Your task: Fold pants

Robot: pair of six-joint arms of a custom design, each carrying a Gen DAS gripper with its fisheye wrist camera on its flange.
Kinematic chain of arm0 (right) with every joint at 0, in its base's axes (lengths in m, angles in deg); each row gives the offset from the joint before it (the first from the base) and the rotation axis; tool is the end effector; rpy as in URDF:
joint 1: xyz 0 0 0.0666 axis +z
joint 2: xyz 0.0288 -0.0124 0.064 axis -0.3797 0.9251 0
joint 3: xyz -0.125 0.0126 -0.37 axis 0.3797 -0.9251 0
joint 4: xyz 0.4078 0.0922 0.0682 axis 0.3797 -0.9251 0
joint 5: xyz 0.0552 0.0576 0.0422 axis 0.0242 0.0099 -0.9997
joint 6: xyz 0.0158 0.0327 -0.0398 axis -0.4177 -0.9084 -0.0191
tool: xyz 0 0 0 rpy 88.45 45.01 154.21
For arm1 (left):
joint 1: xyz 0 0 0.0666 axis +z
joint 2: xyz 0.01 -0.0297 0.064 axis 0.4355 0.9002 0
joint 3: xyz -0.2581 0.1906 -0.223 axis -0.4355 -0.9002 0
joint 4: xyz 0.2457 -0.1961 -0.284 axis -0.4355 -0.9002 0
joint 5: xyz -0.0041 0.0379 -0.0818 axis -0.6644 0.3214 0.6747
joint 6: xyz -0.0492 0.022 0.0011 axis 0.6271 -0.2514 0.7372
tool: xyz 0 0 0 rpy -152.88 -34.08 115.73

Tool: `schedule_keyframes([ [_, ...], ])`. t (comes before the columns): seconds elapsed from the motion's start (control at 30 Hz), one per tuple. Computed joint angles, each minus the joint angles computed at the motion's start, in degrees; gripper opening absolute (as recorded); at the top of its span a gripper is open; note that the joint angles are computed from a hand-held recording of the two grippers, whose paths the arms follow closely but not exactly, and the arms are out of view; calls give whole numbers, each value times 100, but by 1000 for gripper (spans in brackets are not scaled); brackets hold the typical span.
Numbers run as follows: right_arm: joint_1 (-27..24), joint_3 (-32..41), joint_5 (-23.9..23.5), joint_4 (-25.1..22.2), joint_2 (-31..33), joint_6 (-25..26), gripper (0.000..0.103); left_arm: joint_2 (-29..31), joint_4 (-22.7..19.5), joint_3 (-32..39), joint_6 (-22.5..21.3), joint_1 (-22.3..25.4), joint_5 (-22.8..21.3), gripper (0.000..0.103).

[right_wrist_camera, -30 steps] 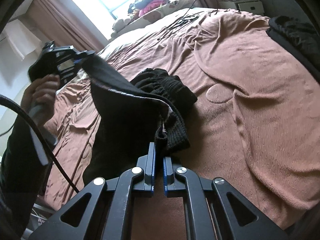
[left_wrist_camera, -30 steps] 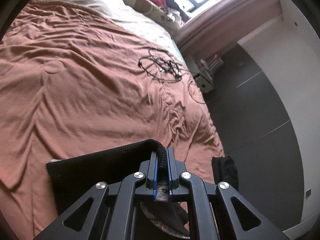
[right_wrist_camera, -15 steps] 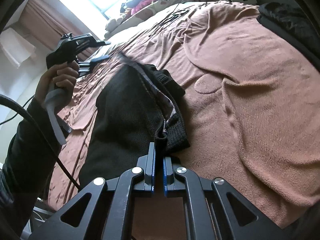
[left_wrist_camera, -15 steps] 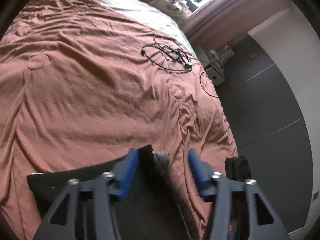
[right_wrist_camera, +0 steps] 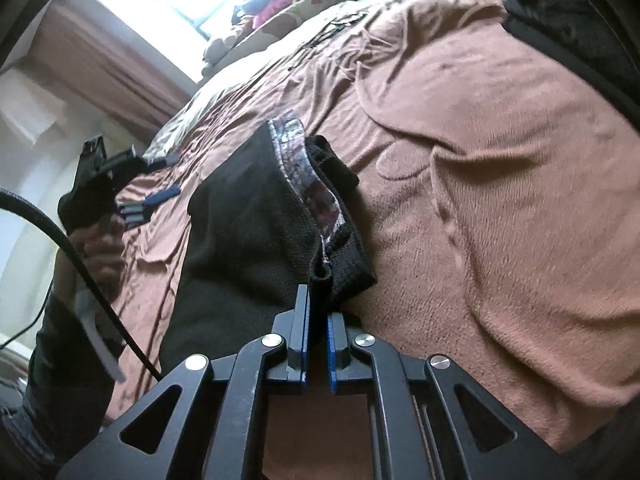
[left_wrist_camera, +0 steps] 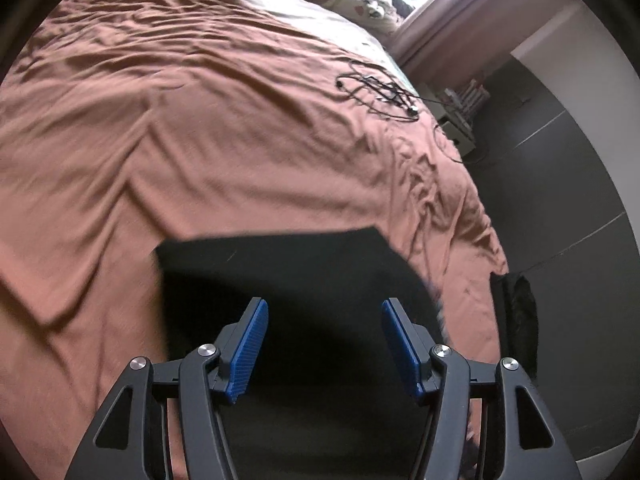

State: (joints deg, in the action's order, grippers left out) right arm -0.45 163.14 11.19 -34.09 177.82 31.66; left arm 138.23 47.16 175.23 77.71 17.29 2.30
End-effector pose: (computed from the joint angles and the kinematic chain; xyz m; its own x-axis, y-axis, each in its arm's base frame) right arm 0.5549 0.2423 0.3893 -0.8211 -0.1026 -0.5615 -0.4592 0.7030 0.5430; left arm 0.5899 -0.0919 0.3829 -0.6555 -0.6345 -0.4095 -0.3963 0.7507 -0.5287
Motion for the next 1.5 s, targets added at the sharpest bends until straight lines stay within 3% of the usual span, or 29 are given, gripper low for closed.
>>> schedule_keyframes([
  [0.1, -10, 20, 93, -72, -51, 126, 17, -340, 99, -486, 139, -69, -87, 61],
  [0.17, -51, 58, 235, -141, -47, 101, 31, -523, 140, -748, 243, -122, -166, 61],
  [0.23, -75, 106, 513, -207, -49, 75, 36, -685, 165, -976, 366, -171, -246, 61],
  [0.43, -120, 322, 254, -158, -37, 336, 36, -1045, 369, -1517, 728, -307, -324, 61],
  [0.73, 78, 1391, -81, -842, 639, 1369, 36, -1337, 445, -1911, 1036, -552, -540, 61],
  [0.93, 168, 2338, -52, -1350, 1292, 1713, 36, -1561, 455, -2177, 1301, -737, -891, 61],
  [1.23, 403, 3788, 121, -2100, 2205, 2270, 36, -1690, 765, -2472, 1697, -832, -806, 61],
  [1.5, 563, 5680, 202, -3137, 3400, 2401, 36, -1773, 970, -2659, 1928, -848, -743, 61],
])
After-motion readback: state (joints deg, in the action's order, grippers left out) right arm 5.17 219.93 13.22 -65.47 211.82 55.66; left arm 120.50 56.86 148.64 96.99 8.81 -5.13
